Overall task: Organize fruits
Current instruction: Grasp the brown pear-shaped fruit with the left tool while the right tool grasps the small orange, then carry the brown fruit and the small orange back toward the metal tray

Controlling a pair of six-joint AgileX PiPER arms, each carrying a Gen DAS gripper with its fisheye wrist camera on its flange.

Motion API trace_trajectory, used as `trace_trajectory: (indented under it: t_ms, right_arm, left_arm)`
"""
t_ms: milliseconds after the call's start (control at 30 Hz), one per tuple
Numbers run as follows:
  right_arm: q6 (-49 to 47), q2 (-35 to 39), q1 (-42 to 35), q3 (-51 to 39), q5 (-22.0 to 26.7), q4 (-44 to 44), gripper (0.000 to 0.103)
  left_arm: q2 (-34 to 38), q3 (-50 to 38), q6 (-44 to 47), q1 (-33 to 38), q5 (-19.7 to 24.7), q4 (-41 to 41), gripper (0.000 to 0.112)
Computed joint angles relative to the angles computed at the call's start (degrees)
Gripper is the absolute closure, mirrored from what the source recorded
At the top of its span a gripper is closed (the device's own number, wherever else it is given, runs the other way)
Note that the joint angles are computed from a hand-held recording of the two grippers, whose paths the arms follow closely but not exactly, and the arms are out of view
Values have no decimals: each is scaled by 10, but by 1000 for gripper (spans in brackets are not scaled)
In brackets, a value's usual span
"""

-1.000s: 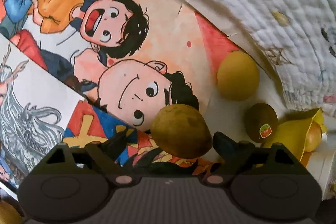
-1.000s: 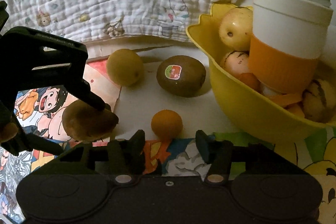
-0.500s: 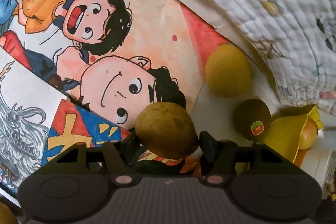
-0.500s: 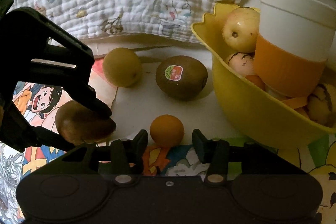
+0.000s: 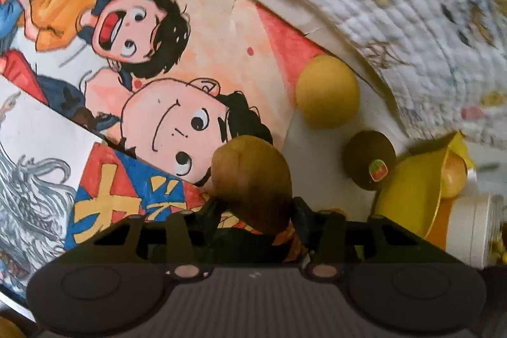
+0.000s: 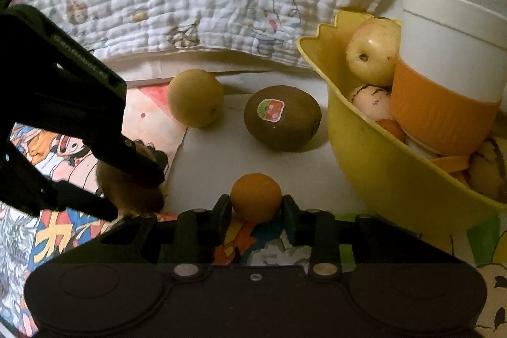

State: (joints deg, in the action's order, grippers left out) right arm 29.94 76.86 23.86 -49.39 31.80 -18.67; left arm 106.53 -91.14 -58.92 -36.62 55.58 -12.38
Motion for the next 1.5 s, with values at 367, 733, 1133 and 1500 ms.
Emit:
trace_trajectory:
  t_ms: [367,733,1133,1500]
  right_arm:
    - [-33,-43,4,37,4,12,67]
    - [-84,-63,-1,63,-18,19,66]
    - [-119,-42,-12,49,-35,37,67]
    - [-156,-69,-5,69,-45,54,67]
  left_arm:
    - [13,-6,-30,2,-9,-12,61]
    - [57,-84,-127,-7,49,49,57]
    - [71,-101,-74,-20,49,63,59]
    - [-21,24,-6,-25,-36,65,59]
